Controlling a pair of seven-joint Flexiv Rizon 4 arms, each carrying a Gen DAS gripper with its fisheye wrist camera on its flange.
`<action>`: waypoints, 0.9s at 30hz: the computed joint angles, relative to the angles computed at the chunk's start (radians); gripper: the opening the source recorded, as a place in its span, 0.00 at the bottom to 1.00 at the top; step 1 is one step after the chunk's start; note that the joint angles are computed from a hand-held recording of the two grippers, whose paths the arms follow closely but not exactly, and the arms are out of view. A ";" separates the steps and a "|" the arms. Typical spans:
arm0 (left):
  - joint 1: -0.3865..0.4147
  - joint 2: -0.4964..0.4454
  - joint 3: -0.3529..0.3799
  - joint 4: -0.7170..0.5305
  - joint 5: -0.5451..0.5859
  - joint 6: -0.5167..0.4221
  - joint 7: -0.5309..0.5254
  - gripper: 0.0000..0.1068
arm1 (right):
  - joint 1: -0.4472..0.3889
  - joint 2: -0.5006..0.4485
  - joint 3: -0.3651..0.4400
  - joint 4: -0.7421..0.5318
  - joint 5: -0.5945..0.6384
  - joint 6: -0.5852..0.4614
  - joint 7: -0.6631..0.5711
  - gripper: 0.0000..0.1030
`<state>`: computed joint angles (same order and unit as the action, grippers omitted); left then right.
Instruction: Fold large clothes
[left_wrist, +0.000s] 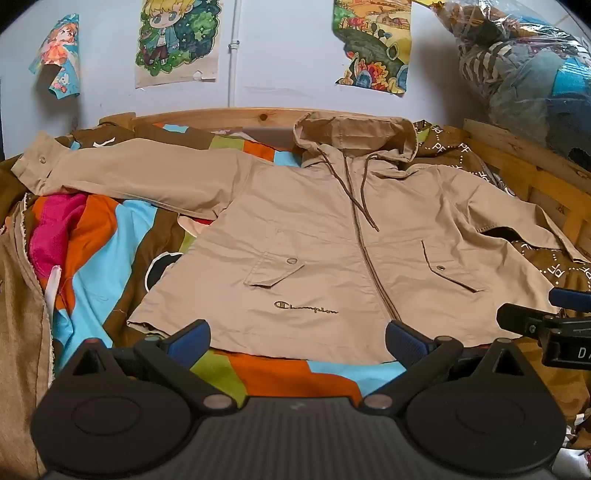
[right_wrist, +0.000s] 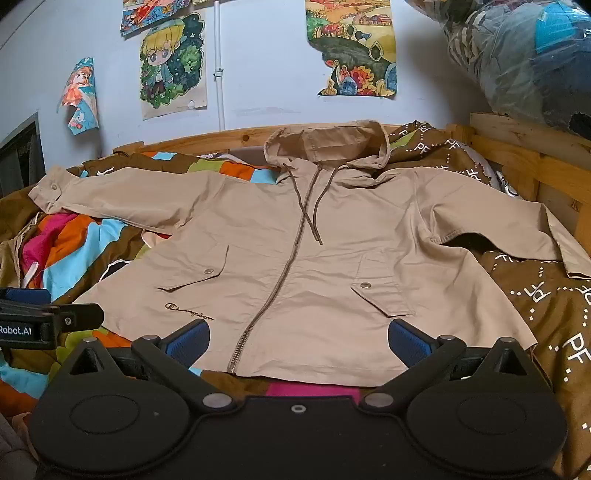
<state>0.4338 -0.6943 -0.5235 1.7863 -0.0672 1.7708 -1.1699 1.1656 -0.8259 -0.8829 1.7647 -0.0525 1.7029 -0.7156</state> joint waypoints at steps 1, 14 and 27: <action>-0.001 0.000 0.001 0.000 0.000 0.001 0.000 0.96 | 0.000 -0.001 0.000 0.000 0.001 0.002 0.001 0.99; 0.000 0.000 0.001 -0.001 0.000 0.000 0.000 0.96 | 0.000 -0.001 0.002 0.002 0.010 0.005 -0.004 0.99; -0.016 0.006 0.012 0.002 -0.005 -0.003 -0.006 0.96 | -0.003 -0.002 0.005 -0.001 0.009 0.004 -0.001 0.99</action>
